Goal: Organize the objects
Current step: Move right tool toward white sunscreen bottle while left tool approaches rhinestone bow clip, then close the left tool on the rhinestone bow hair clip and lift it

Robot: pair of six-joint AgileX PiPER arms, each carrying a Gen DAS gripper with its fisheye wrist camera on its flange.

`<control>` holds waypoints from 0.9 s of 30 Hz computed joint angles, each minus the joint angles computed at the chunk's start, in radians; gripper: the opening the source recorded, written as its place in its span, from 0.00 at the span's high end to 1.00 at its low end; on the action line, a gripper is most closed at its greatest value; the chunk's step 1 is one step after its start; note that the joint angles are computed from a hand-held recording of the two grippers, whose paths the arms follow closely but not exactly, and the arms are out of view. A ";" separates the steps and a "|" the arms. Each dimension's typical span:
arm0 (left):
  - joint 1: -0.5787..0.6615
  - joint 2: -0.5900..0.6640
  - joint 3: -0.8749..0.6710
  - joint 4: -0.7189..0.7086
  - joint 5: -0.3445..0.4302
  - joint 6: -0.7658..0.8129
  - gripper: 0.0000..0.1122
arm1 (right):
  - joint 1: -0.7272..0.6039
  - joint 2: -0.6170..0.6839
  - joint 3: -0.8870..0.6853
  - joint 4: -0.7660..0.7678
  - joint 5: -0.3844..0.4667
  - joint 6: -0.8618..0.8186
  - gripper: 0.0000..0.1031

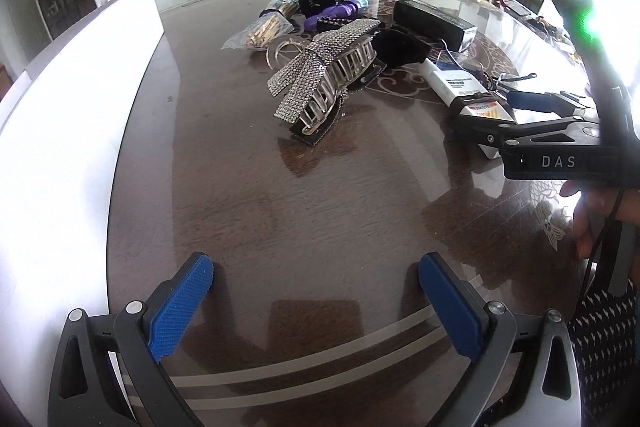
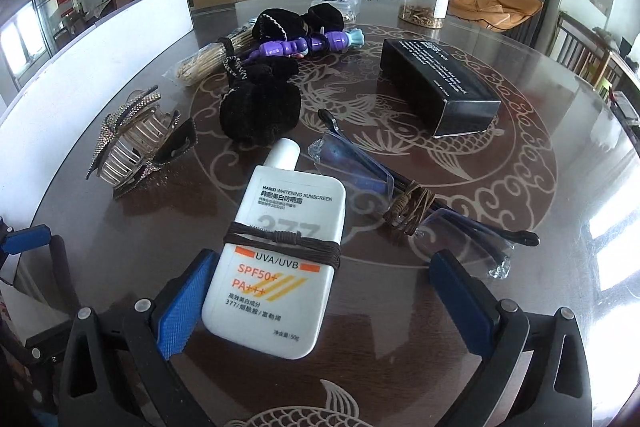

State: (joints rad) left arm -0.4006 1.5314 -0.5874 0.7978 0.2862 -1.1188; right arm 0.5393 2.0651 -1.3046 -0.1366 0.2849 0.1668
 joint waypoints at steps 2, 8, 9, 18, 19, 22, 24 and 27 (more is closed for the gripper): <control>0.005 0.004 -0.002 -0.005 -0.007 0.016 0.08 | 0.000 0.000 0.000 0.001 0.000 -0.001 0.00; 0.004 0.020 -0.027 -0.031 0.008 0.031 0.08 | 0.000 -0.001 0.002 0.002 -0.001 -0.002 0.00; 0.003 0.024 -0.030 -0.030 0.010 0.026 0.08 | 0.000 -0.002 0.003 0.002 -0.002 -0.002 0.00; 0.058 -0.076 -0.012 -0.275 -0.026 0.282 0.08 | 0.000 -0.003 0.005 0.003 -0.004 -0.003 0.00; 0.058 -0.086 -0.017 -0.272 -0.017 0.293 0.08 | 0.000 -0.002 0.004 0.004 -0.004 -0.004 0.00; 0.066 -0.085 -0.064 -0.292 0.022 0.367 0.08 | -0.001 -0.002 0.004 0.005 -0.005 -0.005 0.00; 0.087 -0.061 -0.108 -0.382 0.040 0.495 0.08 | -0.001 -0.002 0.005 0.005 -0.005 -0.005 0.00; 0.090 -0.017 -0.172 -0.465 0.079 0.634 0.08 | -0.001 -0.002 0.006 0.005 -0.006 -0.006 0.00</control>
State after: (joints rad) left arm -0.3108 1.5145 -0.7596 0.3324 0.3656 -0.4845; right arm 0.5385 2.0628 -1.2991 -0.1313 0.2789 0.1610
